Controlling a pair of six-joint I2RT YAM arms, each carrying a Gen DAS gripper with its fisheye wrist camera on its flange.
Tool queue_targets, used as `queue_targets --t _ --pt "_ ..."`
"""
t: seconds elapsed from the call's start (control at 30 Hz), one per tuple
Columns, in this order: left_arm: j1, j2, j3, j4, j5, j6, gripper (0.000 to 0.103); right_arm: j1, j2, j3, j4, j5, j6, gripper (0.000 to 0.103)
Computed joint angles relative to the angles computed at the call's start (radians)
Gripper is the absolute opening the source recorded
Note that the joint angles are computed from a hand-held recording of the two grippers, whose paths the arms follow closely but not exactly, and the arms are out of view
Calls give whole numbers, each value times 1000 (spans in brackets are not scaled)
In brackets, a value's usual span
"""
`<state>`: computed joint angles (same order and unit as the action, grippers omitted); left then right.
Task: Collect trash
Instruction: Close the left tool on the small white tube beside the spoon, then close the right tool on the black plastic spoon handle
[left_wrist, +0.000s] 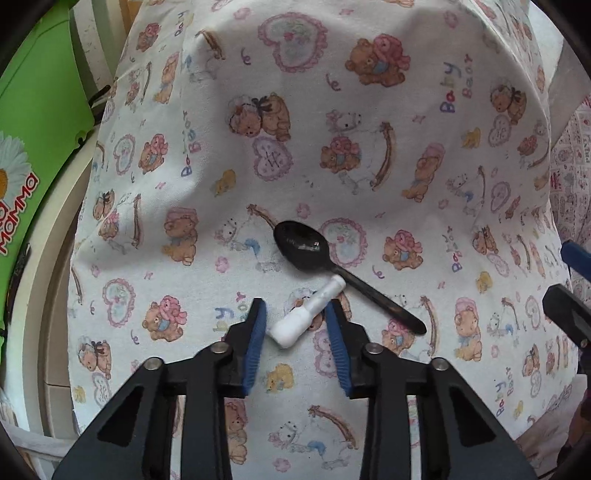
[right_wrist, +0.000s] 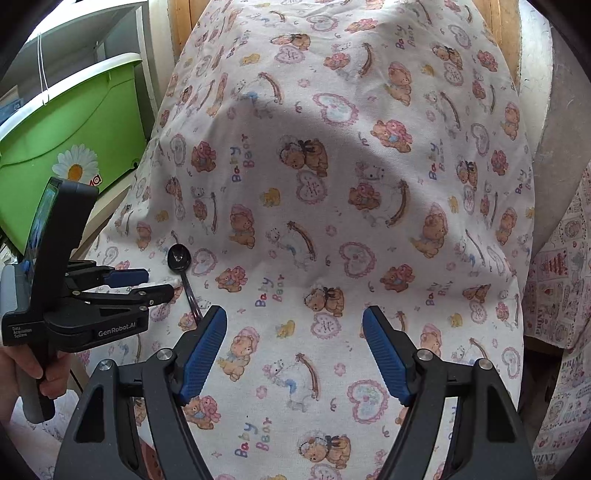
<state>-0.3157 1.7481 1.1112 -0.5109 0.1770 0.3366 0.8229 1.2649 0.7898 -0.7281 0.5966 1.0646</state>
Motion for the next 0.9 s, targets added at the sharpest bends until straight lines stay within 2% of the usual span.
queue_targets --t 0.07,0.33,0.47,0.57,0.67,0.77,0.9 --pt "12 10 30 -48 16 -4 17 -1 -12 -9 2 -7 7 78" --pt "74 -95 0 -126 97 -21 16 6 -78 -34 -32 -6 54 78" --pt "84 -121 -44 -121 40 -72 16 9 -66 -30 -24 -10 55 78" --pt "94 -95 -38 -130 32 -106 16 14 -39 -21 -18 -15 58 78" --pt "92 -85 -34 -132 29 -103 17 19 -12 -11 -11 -15 53 78" --pt "49 -79 -43 -108 -16 -98 18 19 0 -8 -1 -17 46 78" --pt "18 -78 -55 -86 -30 -88 30 18 0 -9 1 -16 45 78"
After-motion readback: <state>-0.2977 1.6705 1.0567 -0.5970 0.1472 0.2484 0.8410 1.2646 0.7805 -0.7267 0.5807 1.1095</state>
